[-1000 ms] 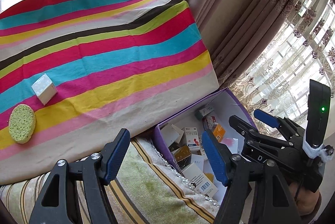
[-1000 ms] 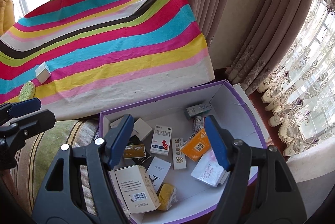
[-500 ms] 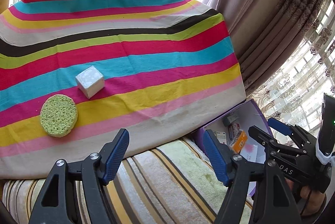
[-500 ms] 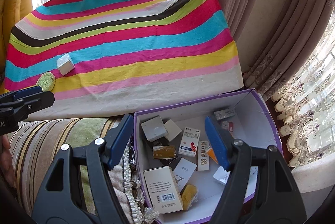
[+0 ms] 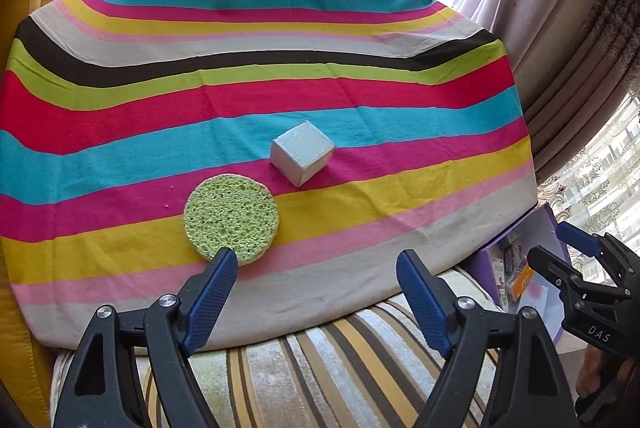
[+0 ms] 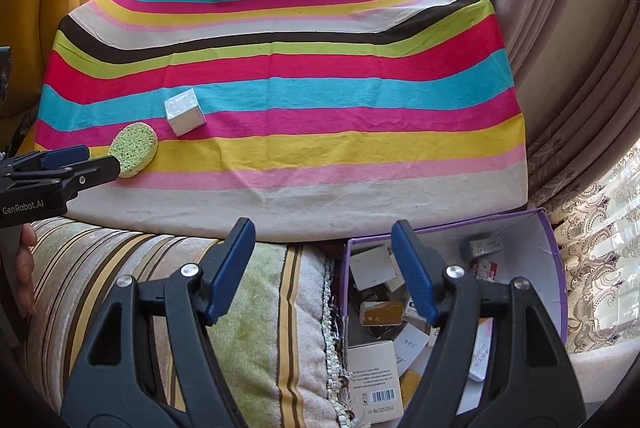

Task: Organize objects
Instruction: 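Move both open tools back to the green sponge and white box, then grasp the green round sponge with left tool while right grasps the white box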

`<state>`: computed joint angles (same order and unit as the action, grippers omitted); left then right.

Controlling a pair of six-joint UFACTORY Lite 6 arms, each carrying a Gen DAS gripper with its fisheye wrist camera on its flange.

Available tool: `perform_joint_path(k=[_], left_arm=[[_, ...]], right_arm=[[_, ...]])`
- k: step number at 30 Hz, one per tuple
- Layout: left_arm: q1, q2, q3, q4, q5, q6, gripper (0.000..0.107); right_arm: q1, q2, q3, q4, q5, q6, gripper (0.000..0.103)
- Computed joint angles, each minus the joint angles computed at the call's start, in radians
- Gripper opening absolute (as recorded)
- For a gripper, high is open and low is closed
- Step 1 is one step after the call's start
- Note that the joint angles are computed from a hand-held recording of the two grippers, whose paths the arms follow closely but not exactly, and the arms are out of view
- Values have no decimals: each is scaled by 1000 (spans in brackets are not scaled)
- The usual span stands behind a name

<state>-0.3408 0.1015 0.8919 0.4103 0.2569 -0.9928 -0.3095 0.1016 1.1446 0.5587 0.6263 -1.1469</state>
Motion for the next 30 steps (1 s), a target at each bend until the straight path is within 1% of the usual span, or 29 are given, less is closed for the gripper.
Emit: perform_joint_path(k=[4,7,10,20,23,30], left_arm=[[60,20,-11,-17,-1,49,84],[97,63,9,-53,10,111,86],[122,117,42,-78,19,168,86],[167,288,162,-79,49,223,86],[177,320,184,-49,50,203,86],[192,388,228,-85,46,270,87]], right_arm=[[62,1,0,-3,-1,23,74],[100,33,36,-1,31,62,74],[157,52,55,-26,11,111,74],[303,175,145,-66,-17,201,74],[328,211,175,-67,-20,211,74],[368,295,237,-98,-33,251,74]])
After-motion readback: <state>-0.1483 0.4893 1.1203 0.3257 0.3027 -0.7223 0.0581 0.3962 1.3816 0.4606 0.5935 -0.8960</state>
